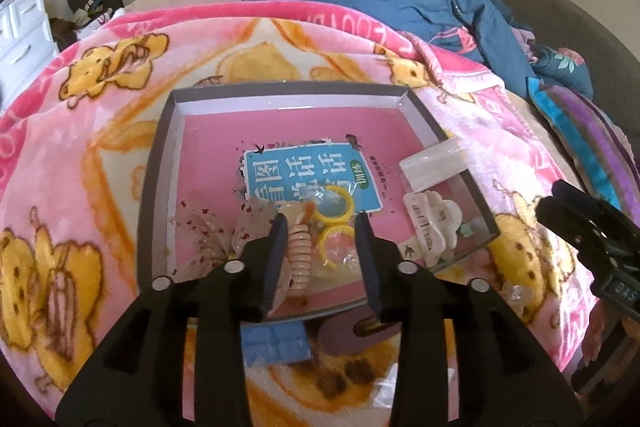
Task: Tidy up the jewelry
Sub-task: 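Open the left tool to drop the coil in the box while the right tool releases the pom-pom clip, then withdraw both tools from the box back over the blanket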
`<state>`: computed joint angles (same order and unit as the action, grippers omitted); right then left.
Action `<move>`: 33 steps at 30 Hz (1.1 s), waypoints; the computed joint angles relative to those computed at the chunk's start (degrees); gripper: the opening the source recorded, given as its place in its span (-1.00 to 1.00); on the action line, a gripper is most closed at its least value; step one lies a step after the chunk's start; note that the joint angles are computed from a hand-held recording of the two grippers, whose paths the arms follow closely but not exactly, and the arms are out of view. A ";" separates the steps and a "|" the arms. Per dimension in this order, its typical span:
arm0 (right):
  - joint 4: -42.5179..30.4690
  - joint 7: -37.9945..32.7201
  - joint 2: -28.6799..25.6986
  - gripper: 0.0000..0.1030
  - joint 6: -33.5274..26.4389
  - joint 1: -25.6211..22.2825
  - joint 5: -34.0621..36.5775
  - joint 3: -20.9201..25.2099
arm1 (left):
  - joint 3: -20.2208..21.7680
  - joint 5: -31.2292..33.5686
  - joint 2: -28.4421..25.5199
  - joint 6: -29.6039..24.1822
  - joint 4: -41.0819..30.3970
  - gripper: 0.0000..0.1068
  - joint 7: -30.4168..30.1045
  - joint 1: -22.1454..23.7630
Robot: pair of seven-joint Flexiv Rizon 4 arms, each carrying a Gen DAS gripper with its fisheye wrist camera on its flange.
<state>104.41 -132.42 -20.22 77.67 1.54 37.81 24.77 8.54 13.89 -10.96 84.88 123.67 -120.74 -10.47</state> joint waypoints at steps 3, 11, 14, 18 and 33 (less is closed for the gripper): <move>0.50 -2.57 1.80 0.57 0.07 -1.88 2.80 1.35 | 1.33 2.77 1.40 -1.32 -0.49 -0.31 -2.68 -1.40; 1.87 -9.62 7.53 0.75 -1.99 -1.87 11.33 -0.26 | -0.65 12.07 7.27 -5.36 -0.65 0.08 -11.30 -0.27; 2.71 -11.00 9.52 0.75 -2.95 -0.67 12.94 -1.85 | -2.48 14.23 9.43 -6.63 -0.20 0.19 -13.20 1.16; 3.84 -13.57 12.52 0.75 -4.15 0.71 16.21 -3.70 | -5.28 17.16 12.64 -8.63 0.46 0.39 -15.84 3.26; 7.76 -18.38 22.56 0.90 -7.12 8.25 22.62 -13.44 | -13.61 19.00 23.94 -13.23 4.60 0.73 -18.97 9.78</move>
<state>112.16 -150.80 2.34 70.54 9.78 60.43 11.33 -5.06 32.89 12.98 71.65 128.27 -139.71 -0.69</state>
